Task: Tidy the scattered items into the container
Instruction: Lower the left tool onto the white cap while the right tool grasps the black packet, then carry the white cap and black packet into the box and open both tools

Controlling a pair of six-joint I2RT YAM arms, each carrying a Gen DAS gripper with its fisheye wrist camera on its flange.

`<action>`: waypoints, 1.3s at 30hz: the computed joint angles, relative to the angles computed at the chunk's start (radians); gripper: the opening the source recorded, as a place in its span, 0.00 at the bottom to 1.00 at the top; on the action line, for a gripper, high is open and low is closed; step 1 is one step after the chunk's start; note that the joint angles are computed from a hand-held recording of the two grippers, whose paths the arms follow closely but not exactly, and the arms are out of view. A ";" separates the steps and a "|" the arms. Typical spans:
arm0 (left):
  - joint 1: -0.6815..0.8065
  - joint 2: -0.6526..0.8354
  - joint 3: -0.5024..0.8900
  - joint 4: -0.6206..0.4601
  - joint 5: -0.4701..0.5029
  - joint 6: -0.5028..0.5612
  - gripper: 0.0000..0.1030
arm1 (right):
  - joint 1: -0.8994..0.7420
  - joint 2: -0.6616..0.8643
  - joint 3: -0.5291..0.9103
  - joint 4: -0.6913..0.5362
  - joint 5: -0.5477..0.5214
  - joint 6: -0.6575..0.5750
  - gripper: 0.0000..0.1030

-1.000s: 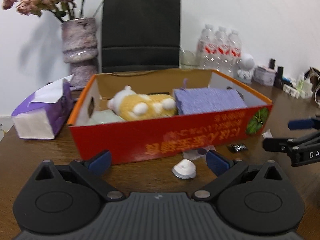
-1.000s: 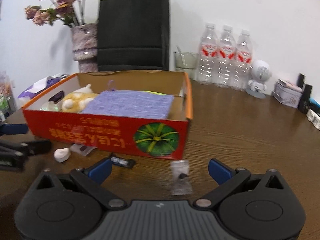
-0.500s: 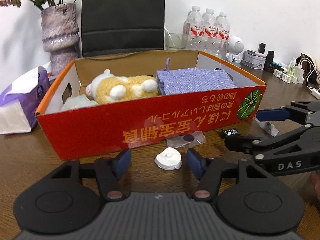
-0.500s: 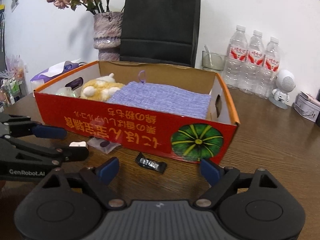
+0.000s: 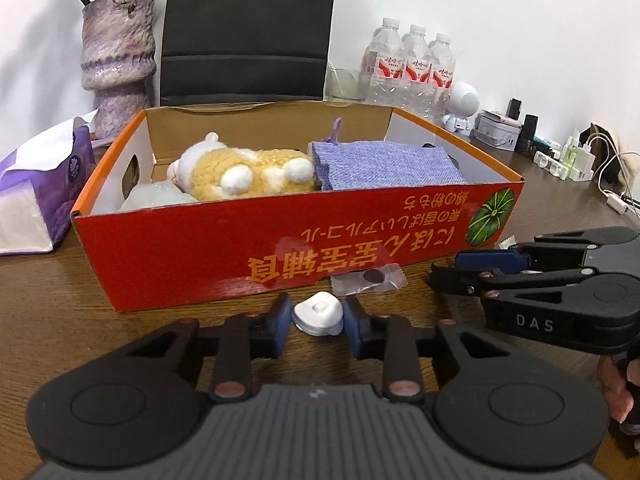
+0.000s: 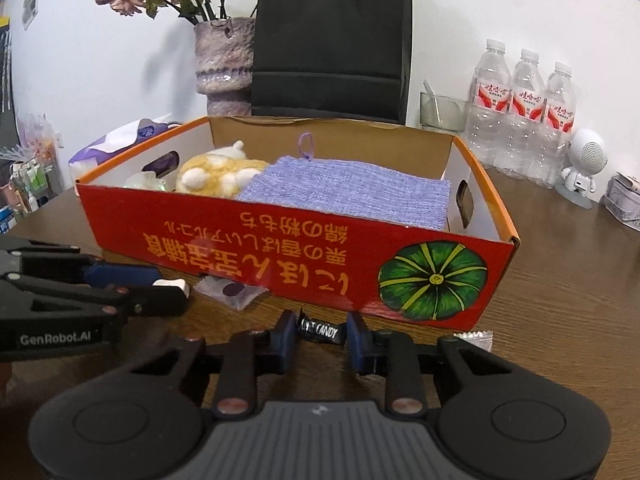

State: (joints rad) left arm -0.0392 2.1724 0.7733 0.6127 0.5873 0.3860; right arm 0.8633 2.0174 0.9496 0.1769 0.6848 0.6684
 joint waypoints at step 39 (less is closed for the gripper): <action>0.036 -0.229 -0.102 0.215 0.095 -0.209 0.28 | 0.056 -0.186 -0.027 0.197 0.133 -0.178 0.21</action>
